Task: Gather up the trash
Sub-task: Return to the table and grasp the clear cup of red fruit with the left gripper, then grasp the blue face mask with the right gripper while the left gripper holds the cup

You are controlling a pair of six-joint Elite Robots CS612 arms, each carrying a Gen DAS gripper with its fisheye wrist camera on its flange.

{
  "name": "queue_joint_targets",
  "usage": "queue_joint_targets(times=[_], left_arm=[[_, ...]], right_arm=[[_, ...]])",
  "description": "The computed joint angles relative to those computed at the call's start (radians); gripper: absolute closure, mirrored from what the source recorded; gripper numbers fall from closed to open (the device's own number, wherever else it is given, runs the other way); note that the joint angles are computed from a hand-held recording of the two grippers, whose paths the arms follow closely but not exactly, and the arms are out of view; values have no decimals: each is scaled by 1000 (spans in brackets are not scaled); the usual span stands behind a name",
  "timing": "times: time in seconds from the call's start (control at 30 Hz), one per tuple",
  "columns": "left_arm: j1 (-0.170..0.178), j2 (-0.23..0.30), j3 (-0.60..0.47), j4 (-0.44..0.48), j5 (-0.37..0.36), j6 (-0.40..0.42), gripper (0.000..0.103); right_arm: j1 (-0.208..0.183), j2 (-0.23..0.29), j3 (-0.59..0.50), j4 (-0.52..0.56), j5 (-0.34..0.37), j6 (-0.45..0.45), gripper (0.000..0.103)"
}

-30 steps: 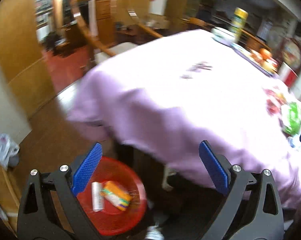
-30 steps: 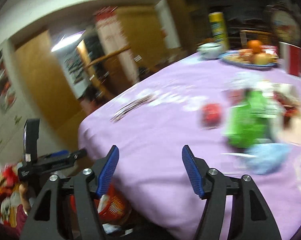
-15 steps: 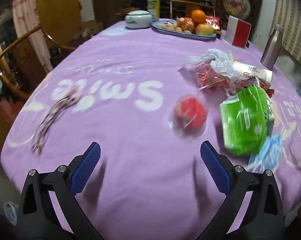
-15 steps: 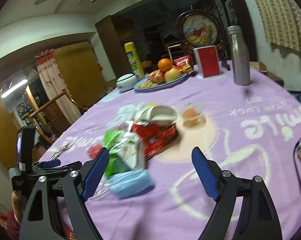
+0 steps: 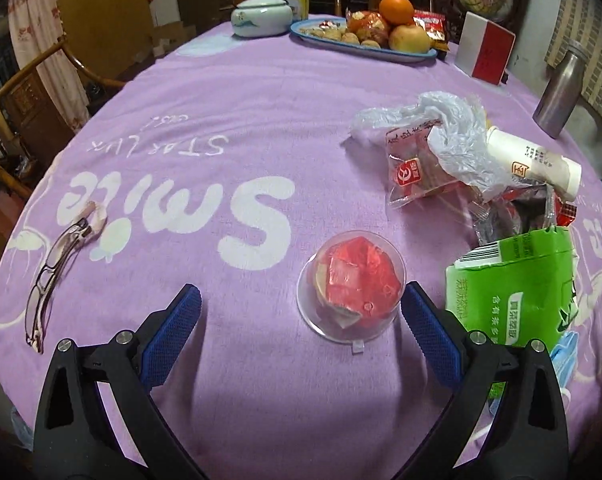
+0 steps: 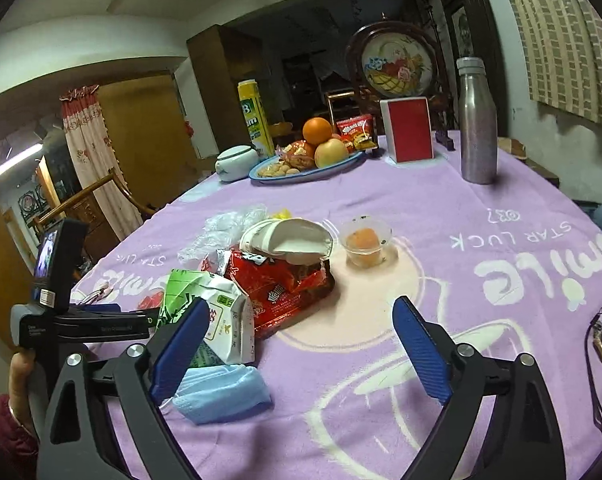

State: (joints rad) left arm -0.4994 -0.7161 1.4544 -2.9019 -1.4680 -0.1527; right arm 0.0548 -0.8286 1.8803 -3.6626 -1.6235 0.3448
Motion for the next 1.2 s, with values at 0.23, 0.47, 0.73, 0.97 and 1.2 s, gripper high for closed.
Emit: queue_joint_targets(times=[0.23, 0.47, 0.73, 0.97, 1.2], left_arm=[[8, 5, -15, 38, -54, 10, 8], [9, 4, -6, 0, -83, 39, 35], [18, -1, 25, -121, -138, 38, 49], [23, -17, 68, -225, -82, -62, 49], [13, -58, 134, -279, -47, -81, 49]], right_arm=[[-30, 3, 4, 5, 95, 86, 12], [-17, 4, 2, 0, 79, 48, 10], [-5, 6, 3, -35, 76, -19, 8], [-12, 5, 7, -46, 121, -42, 7], [-28, 4, 15, -49, 173, -9, 7]])
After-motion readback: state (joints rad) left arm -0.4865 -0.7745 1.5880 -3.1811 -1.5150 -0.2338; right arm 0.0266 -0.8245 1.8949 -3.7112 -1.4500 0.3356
